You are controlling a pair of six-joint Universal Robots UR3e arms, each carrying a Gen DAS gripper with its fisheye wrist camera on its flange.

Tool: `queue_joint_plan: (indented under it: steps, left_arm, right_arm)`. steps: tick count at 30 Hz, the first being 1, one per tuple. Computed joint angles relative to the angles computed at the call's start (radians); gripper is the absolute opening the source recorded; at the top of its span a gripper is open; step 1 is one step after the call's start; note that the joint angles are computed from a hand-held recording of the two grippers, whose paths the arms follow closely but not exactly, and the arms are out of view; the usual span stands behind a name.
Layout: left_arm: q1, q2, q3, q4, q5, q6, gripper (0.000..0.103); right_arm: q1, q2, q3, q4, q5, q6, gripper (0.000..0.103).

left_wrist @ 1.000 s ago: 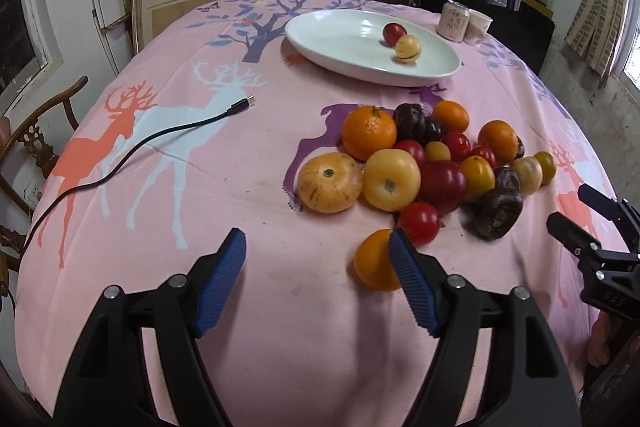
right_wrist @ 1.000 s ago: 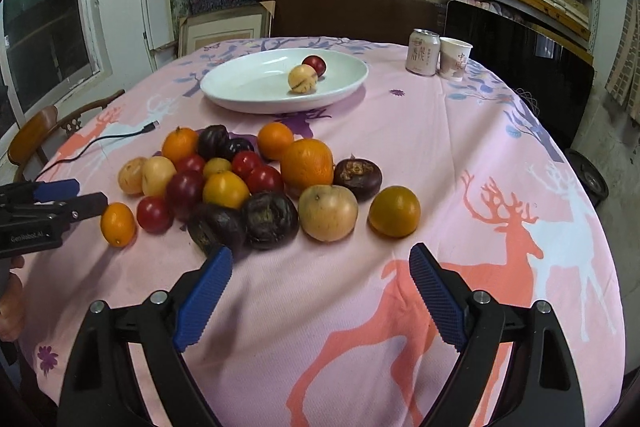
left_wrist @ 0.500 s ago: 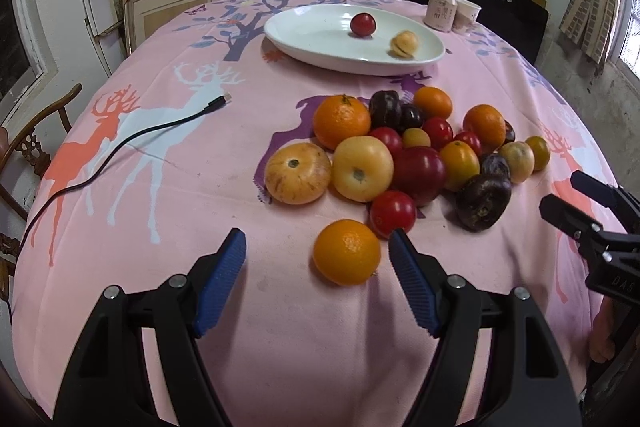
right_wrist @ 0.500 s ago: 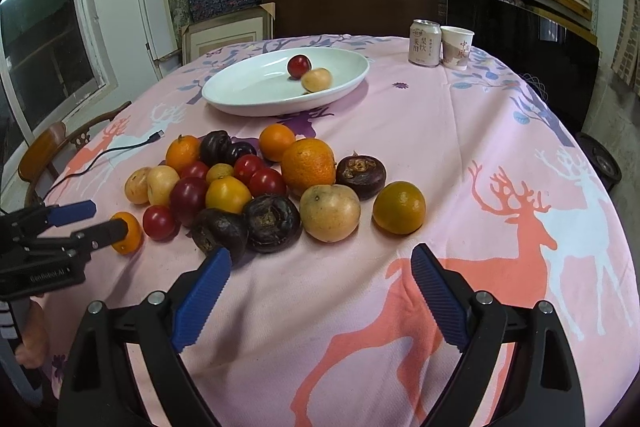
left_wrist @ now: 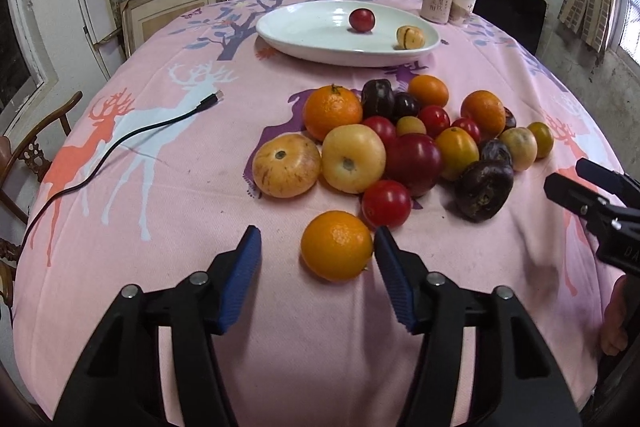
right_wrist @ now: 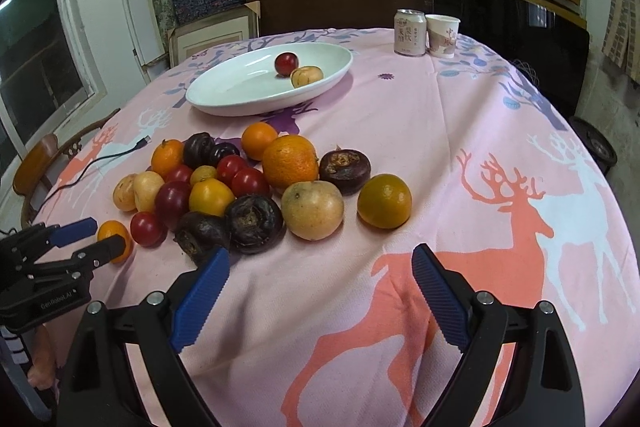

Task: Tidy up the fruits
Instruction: 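Grasp the small orange mandarin with the left tool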

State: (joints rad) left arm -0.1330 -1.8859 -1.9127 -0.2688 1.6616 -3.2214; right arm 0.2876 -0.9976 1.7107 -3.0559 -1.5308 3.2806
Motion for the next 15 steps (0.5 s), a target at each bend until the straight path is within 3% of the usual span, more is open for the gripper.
queue_joint_plan:
  steps: [11, 15]
  left_arm:
    - [-0.013, -0.011, 0.008, -0.005, -0.024, 0.033, 0.038]
    - [-0.006, -0.005, 0.001, -0.002, -0.04, 0.032, 0.037]
  right_arm:
    - [-0.027, -0.006, 0.028, -0.032, 0.045, 0.027, 0.093]
    - [-0.031, -0.01, 0.035, -0.04, 0.054, 0.026, 0.094]
